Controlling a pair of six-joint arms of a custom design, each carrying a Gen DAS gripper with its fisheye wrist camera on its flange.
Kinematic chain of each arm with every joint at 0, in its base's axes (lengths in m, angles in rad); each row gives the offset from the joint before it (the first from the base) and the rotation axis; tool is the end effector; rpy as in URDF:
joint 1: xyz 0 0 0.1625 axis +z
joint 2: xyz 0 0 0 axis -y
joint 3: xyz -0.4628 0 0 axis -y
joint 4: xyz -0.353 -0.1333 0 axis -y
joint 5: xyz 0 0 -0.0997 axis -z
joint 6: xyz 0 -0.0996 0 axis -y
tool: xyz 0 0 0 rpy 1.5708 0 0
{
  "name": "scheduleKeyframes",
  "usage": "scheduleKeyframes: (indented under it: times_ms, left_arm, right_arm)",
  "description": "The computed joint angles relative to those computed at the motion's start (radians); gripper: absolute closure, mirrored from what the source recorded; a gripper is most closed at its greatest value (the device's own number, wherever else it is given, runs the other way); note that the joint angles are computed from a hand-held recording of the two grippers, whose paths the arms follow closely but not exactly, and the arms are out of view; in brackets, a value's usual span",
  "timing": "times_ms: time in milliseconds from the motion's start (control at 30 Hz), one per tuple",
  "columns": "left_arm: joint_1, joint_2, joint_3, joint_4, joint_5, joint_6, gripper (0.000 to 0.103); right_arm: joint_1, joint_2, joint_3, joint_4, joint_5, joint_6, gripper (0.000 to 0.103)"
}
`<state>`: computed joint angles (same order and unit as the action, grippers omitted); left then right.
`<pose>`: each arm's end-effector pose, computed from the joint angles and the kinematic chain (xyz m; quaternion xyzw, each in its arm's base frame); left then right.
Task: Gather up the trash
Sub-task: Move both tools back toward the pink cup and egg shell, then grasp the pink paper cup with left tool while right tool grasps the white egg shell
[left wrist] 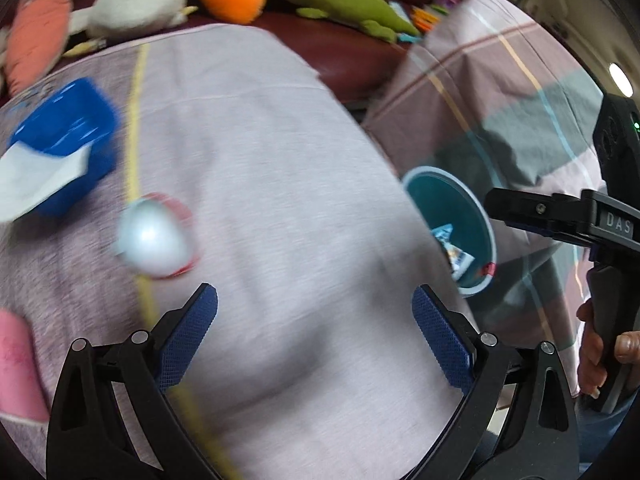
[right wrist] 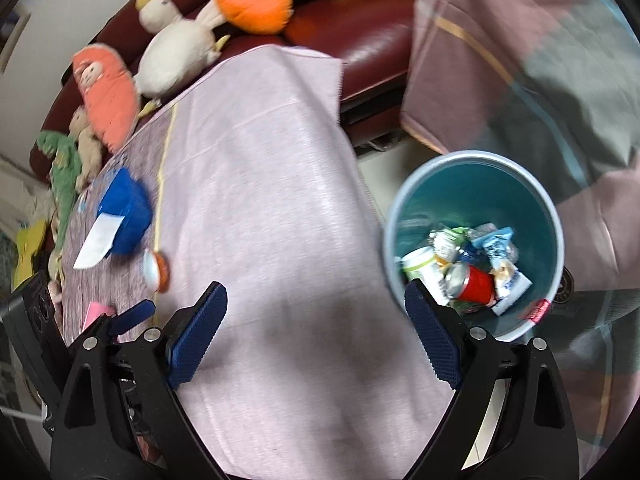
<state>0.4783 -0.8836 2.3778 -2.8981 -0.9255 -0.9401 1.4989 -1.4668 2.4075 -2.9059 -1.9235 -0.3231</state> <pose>-0.2712 -0.3583 0.0733 0.0983 0.9403 -0.2270 0.2336 0.0711 -0.3901 0.2896 0.0868 -0.9621 0.1554 0.2065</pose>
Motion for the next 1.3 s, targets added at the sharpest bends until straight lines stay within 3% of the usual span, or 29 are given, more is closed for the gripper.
scheduleKeyframes:
  times_ms: [367,533,633,833,1067,1300]
  left_arm:
    - [-0.069,-0.255,0.157,0.215,0.085,-0.249,0.005]
    - [-0.108,-0.375,0.185,0.371,0.112,-0.336,0.005]
    - [-0.135,-0.482,0.193,0.536,0.133,-0.414,0.005]
    - [-0.131,-0.626,0.218,0.726,0.122,-0.532,0.005]
    - [-0.116,-0.705,0.264,0.789,0.089,-0.594,0.005]
    - [-0.043,-0.690,0.305,0.682,0.075,-0.551,0.005]
  right_arm:
    - [0.186,0.102,0.032,-0.030,-0.069,0.058,0.017]
    - [0.259,0.156,0.034,-0.026,-0.097,0.090,0.017]
    - [0.298,0.182,0.036,-0.025,-0.112,0.101,0.017]
    - [0.355,0.242,0.029,-0.022,-0.122,0.120,0.017]
    - [0.379,0.308,0.024,-0.017,-0.140,0.137,0.017]
    - [0.390,0.363,0.002,-0.020,-0.160,0.129,0.017]
